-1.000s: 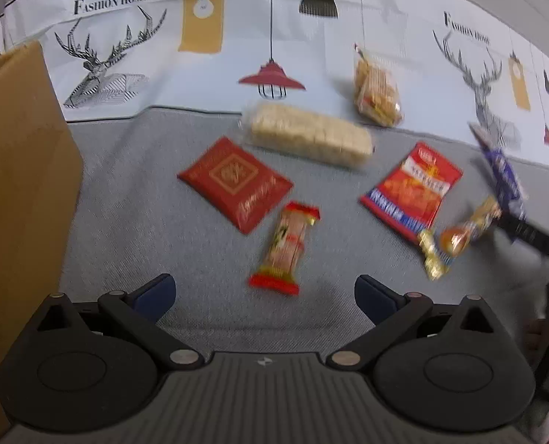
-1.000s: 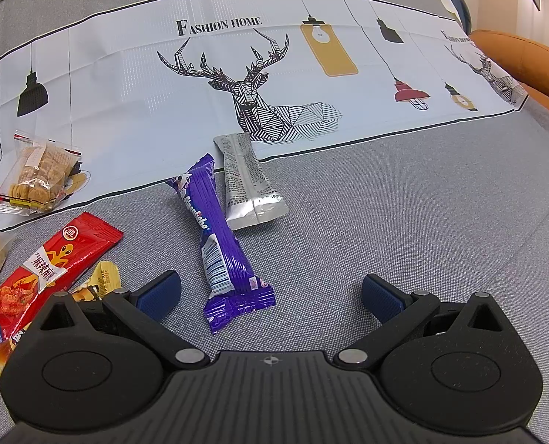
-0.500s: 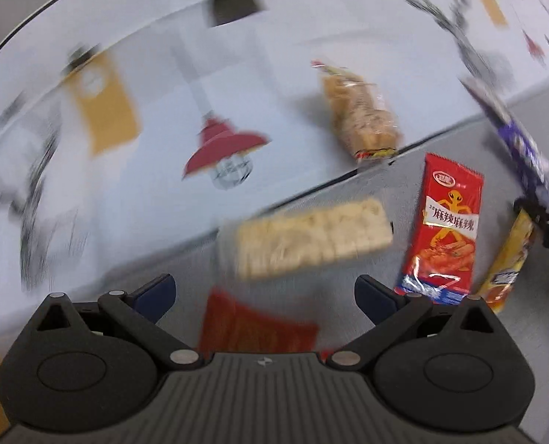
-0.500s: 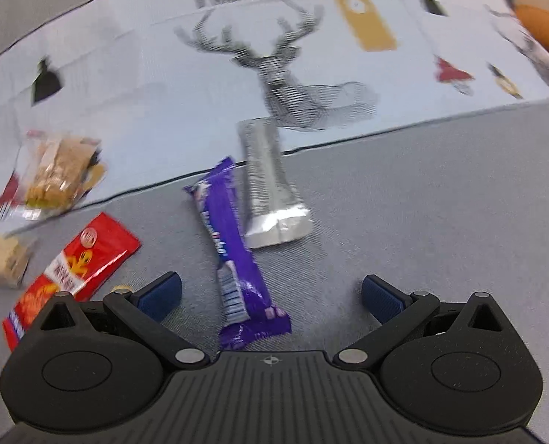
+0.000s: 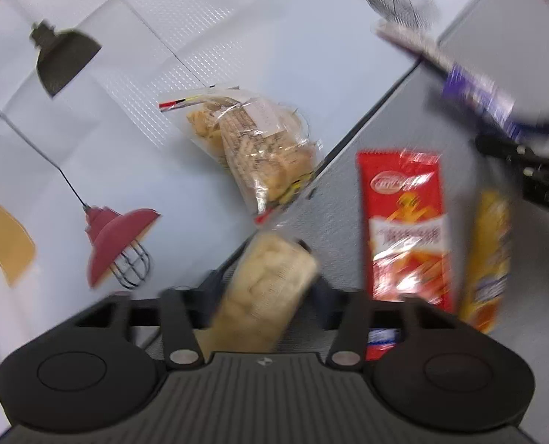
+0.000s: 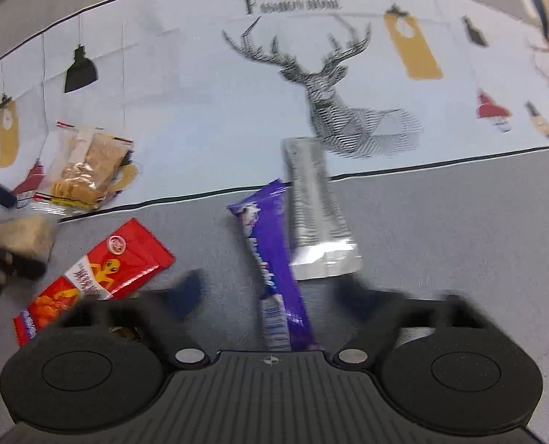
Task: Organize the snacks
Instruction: 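Grasp the cream wafer bar with the left tool while the right tool grasps the purple candy bar, then carry both bars into the cardboard box and open both tools to drop them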
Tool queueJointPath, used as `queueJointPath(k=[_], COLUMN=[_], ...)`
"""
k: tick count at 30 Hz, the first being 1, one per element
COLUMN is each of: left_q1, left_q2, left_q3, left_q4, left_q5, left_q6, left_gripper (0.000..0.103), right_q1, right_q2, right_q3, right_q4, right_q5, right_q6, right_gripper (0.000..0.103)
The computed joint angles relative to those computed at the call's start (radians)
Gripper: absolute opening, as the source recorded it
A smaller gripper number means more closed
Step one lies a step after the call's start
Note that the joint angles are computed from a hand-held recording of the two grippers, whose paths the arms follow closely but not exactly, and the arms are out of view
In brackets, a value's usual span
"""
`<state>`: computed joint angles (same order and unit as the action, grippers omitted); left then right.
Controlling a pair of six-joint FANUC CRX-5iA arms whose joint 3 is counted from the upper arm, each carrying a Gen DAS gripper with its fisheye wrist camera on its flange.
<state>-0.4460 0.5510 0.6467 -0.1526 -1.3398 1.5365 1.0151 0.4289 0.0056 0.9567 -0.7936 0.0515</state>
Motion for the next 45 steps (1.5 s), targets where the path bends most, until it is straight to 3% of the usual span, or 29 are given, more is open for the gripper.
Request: queueJointPath(k=[1, 2, 5, 9, 16, 21, 26, 31, 38, 42, 45], left_q1=[-0.004, -0.005, -0.01, -0.011, -0.054, -0.145, -0.33, -0.618, -1.052, -1.22, -1.303], left_q2=[-0.007, -0.02, -0.089, -0.179, -0.409, -0.616, -0.777, -0.871, -0.904, -0.888, -0.881], left_q3=[-0.003, -0.02, -0.094, -0.16, -0.277, -0.357, -0.378, -0.376, -0.373, -0.368, -0.37], left_q4=[-0.009, -0.004, -0.004, 0.001, -0.021, -0.105, -0.264, -0.481, -0.72, -0.777, -0.807], left_q5=[0.0, 0.014, 0.072, 0.101, 0.159, 0.108, -0.056, -0.277, -0.587, -0.739, -0.811], left_q6=[0.02, 0.031, 0.082, 0.163, 0.338, 0.516, 0.715, 0.932, 1.265, 1.387, 1.456], left_gripper=[0.039, 0.039, 0.039, 0.039, 0.039, 0.039, 0.039, 0.039, 0.039, 0.039, 0.039], right_q1=[0.008, 0.01, 0.007, 0.005, 0.059, 0.181, 0.357, 0.531, 0.704, 0.751, 0.776], right_q2=[0.0, -0.013, -0.059, -0.132, -0.244, -0.32, -0.341, -0.33, -0.283, -0.235, -0.208], right_q3=[0.001, -0.012, -0.068, -0.186, -0.248, -0.263, -0.237, -0.164, -0.025, 0.053, 0.095], right_q4=[0.008, 0.006, 0.014, 0.23, 0.401, 0.429, 0.428, 0.342, 0.189, 0.158, 0.15], right_q5=[-0.029, -0.024, 0.014, 0.05, -0.004, -0.061, -0.15, -0.177, -0.164, -0.157, -0.173], right_q6=[-0.018, -0.052, -0.194, -0.416, -0.576, -0.622, -0.59, -0.5, -0.324, -0.215, -0.17], right_gripper=[0.02, 0.017, 0.014, 0.014, 0.014, 0.014, 0.014, 0.014, 0.014, 0.014, 0.014])
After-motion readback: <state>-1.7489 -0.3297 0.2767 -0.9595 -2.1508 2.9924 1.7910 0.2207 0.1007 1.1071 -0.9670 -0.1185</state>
